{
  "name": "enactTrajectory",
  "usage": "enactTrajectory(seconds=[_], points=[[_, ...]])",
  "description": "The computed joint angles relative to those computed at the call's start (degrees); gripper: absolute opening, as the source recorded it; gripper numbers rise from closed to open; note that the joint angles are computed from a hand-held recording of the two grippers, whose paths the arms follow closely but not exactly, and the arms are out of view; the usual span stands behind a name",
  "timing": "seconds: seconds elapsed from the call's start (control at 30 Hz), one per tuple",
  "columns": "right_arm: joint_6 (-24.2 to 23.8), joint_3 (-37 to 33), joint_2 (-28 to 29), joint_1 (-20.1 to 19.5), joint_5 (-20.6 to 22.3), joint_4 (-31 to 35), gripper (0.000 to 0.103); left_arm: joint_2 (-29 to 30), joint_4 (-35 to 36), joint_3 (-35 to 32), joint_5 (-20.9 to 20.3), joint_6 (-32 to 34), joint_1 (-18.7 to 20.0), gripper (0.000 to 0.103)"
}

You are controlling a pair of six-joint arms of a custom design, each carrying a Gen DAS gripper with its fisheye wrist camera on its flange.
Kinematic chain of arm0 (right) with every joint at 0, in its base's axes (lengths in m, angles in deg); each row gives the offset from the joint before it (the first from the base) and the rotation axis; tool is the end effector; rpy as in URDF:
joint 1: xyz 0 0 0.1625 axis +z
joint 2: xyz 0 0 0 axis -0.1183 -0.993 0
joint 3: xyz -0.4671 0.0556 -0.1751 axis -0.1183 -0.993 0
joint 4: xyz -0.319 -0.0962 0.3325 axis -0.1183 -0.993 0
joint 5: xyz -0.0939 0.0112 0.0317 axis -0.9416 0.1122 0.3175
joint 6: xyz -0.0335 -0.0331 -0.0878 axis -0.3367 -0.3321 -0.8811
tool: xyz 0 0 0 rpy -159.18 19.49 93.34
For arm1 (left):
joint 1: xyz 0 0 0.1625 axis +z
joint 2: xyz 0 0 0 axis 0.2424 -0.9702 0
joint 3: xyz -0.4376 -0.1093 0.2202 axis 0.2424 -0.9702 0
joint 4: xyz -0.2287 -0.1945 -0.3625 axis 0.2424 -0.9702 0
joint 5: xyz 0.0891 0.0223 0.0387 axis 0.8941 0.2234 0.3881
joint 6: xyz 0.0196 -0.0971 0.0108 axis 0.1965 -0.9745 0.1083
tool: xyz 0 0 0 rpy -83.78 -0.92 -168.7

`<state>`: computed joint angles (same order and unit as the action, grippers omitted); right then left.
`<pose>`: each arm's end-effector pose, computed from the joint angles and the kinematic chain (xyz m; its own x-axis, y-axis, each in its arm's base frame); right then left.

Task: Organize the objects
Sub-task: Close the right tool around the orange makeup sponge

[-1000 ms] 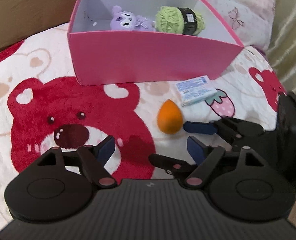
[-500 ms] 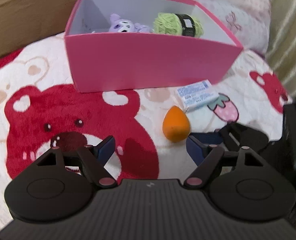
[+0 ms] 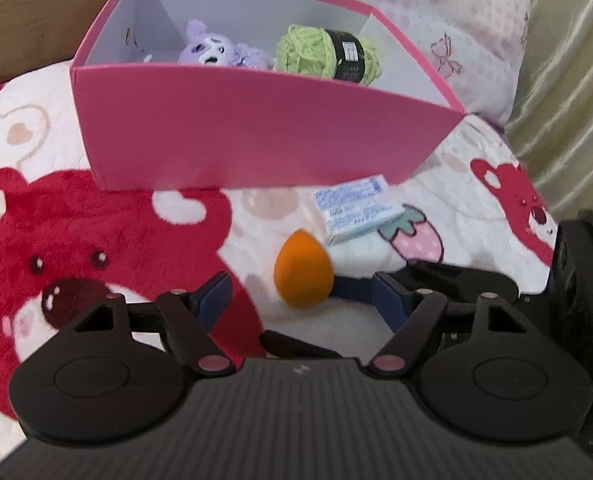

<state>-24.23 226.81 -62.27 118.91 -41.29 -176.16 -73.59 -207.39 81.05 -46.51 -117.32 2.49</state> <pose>0.2060 -0.2417 0.0644 -0.6841 -0.5426 0.4874 -0.7172 0.6221 -0.3141 -0.1670 -0.2506 0.1782 -0.8709 0.2652 -0.4137 0.4447 0.7835 -0.4341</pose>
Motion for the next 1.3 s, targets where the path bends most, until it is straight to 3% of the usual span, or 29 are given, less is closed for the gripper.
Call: enactTrajectory(seconds=[0.07, 0.13, 0.33, 0.47, 0.6, 0.93, 1.07, 1.3], points=[[0.16, -0.03, 0.09, -0.44, 0.39, -0.52, 0.058, 1.55, -3.46, 0.32, 0.21, 1.01, 0.49, 0.057], [0.68, -0.21, 0.11, -0.19, -0.21, -0.91, 0.054, 2.89, -5.83, 0.30, -0.08, 1.38, 1.31, 0.051], [0.04, 0.10, 0.09, -1.59, 1.86, -2.14, 0.053, 5.99, -11.36, 0.85, -1.91, 2.10, 3.61, 0.035], [-0.27, 0.06, 0.50, -2.00, 1.68, -2.78, 0.041, 5.79, -13.42, 1.38, -1.97, 1.72, 4.28, 0.028], [0.06, 0.36, -0.47, -3.19, 3.47, -2.26, 0.039, 3.91, -13.64, 1.23, -3.71, 0.00, 5.62, 0.028], [0.73, 0.77, -3.58, -0.11, 1.63, 1.60, 0.039, 0.68, -7.72, 0.64, -3.70, -2.61, 3.34, 0.028], [4.13, 0.81, -8.17, 1.46, 0.70, 7.44, 0.039, -1.60, -5.06, 0.38, -4.09, -3.02, 1.83, 0.028], [4.87, 1.94, -13.84, 3.71, 1.06, 12.54, 0.039, -6.91, 6.11, -1.36, -3.95, -5.78, -3.43, 0.028]])
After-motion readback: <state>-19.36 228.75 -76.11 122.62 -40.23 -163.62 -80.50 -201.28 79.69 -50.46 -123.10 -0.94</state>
